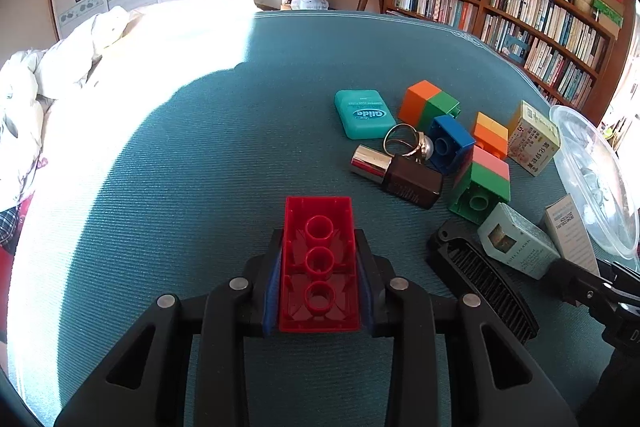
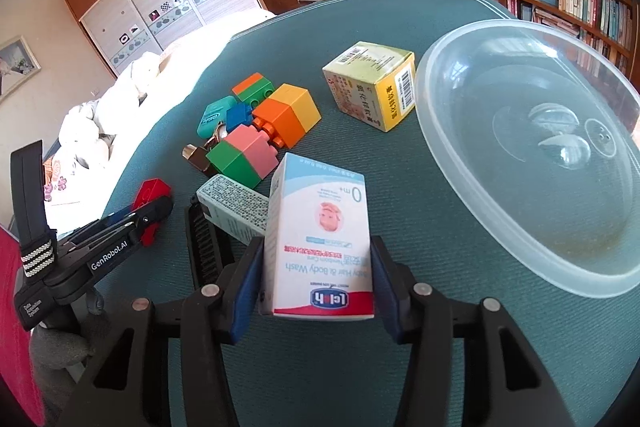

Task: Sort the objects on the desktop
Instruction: 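Carry the red brick and white box over the clear plastic bowl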

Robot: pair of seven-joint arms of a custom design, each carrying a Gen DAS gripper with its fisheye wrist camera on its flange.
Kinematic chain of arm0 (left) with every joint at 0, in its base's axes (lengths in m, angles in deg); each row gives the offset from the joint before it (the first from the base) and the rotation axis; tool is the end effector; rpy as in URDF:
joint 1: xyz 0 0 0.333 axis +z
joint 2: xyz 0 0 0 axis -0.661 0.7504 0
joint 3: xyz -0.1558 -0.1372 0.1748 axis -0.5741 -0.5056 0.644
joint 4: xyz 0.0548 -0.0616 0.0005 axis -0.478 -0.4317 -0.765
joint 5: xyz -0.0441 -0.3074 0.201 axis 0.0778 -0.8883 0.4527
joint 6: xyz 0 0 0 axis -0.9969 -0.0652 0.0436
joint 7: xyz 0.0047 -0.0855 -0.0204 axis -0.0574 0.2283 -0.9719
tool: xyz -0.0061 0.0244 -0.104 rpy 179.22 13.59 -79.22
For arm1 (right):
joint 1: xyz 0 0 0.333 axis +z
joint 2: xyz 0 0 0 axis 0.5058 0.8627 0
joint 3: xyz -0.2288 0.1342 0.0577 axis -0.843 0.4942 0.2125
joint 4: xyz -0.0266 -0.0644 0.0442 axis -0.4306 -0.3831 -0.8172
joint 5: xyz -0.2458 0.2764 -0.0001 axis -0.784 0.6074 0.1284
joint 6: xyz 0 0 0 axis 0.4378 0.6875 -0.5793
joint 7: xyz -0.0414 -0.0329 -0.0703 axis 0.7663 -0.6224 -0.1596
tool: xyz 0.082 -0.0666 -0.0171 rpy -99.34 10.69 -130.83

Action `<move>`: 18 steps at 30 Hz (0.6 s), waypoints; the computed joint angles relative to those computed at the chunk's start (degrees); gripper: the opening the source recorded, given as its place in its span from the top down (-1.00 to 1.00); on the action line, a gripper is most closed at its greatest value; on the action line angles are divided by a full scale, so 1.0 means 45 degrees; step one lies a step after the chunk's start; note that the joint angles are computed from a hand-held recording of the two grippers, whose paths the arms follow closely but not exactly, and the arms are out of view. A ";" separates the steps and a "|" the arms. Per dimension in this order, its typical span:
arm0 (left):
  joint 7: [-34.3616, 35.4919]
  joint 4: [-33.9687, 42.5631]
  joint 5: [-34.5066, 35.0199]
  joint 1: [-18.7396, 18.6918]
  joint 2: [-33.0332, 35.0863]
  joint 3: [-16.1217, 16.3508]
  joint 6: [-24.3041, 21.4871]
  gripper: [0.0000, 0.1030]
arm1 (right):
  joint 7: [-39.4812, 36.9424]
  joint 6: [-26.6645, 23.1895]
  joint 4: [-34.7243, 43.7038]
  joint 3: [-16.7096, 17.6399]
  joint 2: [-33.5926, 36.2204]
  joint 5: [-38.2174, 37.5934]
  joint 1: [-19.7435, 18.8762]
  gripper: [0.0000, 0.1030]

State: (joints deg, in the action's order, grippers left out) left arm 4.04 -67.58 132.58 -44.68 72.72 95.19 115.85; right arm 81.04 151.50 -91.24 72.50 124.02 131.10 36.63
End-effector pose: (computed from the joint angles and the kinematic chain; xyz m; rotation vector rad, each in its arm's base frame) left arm 0.5924 -0.0331 0.2691 -2.1462 1.2576 -0.5344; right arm 0.6768 0.2064 0.2443 -2.0936 1.1599 -0.0372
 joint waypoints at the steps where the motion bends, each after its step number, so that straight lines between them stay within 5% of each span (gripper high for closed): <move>1: -0.0180 -0.0034 0.0147 -0.0029 -0.0017 0.0040 0.0138 0.34 | -0.0211 0.0193 -0.0257 -0.0035 -0.0159 0.0130 0.0040 -0.07; 9: -0.0739 0.0402 0.0390 -0.0593 0.0119 -0.0014 -0.0473 0.34 | -0.0585 0.0968 -0.1254 0.0394 -0.0730 0.0533 -0.0064 -0.07; 18: -0.0944 0.0854 0.0487 -0.0841 0.0314 -0.0347 -0.1138 0.34 | -0.2326 0.0337 -0.0862 0.0879 -0.0604 0.1822 -0.0833 -0.05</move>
State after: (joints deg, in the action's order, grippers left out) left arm -0.20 -63.74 134.77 -48.46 74.13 93.63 110.73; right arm 70.57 153.01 -95.12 76.46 121.30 139.30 32.88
